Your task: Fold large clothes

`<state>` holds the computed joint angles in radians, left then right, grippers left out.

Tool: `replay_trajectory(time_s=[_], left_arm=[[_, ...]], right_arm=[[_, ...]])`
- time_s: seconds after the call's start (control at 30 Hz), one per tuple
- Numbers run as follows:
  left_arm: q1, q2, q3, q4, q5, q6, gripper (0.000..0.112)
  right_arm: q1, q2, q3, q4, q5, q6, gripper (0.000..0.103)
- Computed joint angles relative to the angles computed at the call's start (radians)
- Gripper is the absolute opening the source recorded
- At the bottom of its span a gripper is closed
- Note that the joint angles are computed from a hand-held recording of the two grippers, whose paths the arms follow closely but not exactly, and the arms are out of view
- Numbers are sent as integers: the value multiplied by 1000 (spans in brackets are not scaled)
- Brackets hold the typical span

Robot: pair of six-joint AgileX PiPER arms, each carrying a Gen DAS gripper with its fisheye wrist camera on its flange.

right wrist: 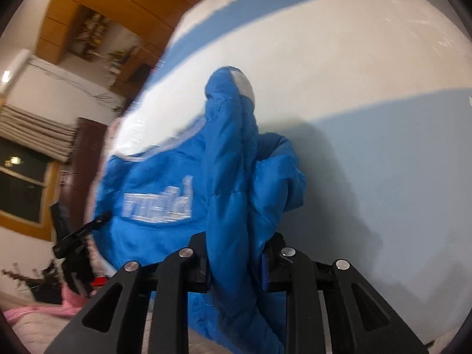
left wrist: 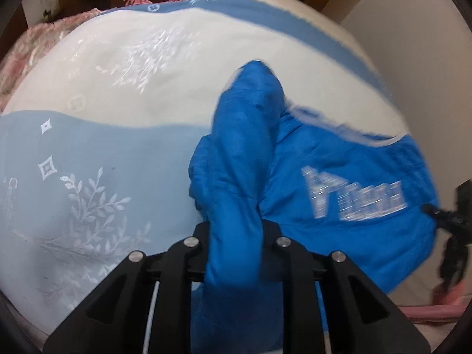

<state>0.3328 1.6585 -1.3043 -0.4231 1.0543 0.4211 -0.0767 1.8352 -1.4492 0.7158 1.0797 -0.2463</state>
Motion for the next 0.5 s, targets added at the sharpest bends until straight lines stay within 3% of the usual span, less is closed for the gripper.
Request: replay_trajectory(time_s=[0.17, 0.3, 0.43, 0.5], left_arm=[[-7, 13, 124, -34, -160, 83, 38], [-17, 15, 161, -55, -228, 109, 41], [-9, -1, 172, -63, -225, 117, 41], [-6, -15, 145, -40, -180, 72, 41]], right_arm=[[-8, 71, 97, 65, -110, -34, 30], [0, 62, 181, 135, -213, -95, 33], [12, 0, 256, 118, -276, -98, 38], [31, -51, 284, 45, -293, -26, 44]])
